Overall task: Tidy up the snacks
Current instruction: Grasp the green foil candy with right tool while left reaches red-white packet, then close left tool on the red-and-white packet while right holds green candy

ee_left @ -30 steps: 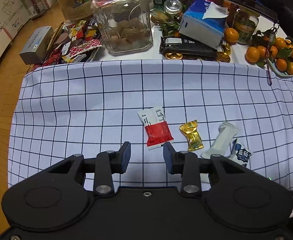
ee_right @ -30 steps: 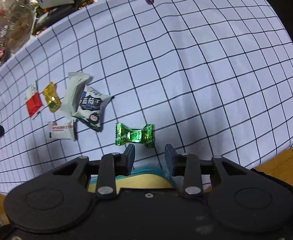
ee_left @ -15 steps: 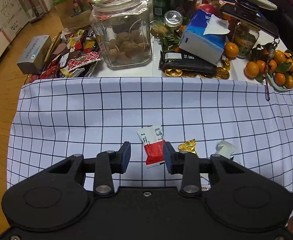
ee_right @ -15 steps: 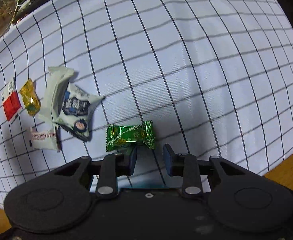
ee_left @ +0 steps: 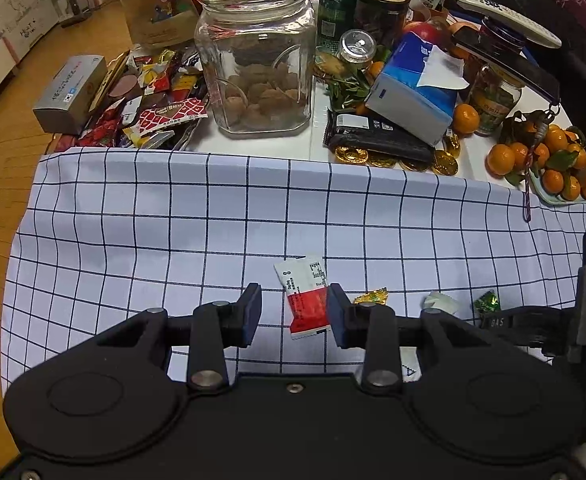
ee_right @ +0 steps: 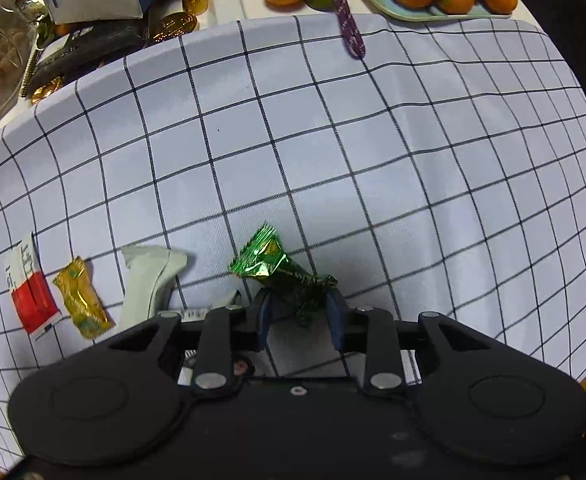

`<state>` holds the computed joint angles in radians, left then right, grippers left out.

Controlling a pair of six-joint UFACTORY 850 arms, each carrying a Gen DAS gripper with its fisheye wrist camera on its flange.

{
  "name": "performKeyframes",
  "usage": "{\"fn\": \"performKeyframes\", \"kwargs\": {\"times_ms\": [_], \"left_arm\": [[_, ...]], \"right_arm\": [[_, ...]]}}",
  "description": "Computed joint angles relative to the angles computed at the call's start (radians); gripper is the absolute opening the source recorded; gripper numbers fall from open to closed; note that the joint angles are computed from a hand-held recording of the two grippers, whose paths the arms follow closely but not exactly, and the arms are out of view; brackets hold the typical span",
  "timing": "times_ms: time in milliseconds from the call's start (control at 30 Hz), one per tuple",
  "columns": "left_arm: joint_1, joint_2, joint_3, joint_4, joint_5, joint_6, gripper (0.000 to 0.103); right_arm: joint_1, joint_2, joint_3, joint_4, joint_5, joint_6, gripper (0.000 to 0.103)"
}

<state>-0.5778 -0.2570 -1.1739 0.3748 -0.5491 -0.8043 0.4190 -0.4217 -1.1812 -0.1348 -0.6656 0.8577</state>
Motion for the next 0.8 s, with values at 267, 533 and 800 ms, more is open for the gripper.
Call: {"fn": "performKeyframes", "kwargs": {"times_ms": [267,533,800], "left_arm": [[0.048,-0.004,-0.004,-0.137,0.006,0.086,0.045],[0.081,-0.026,-0.015,-0.253,-0.002,0.151,0.045],[0.087,-0.06,-0.029,-0.291,-0.013,0.171,0.044]], "right_arm": [[-0.018,-0.053,-0.078,0.013,-0.019,-0.035,0.03],[-0.071,-0.072,-0.095,0.041,0.009,-0.103,0.031],[-0.091,0.0,-0.014,0.018,0.106,-0.179,0.031]]}}
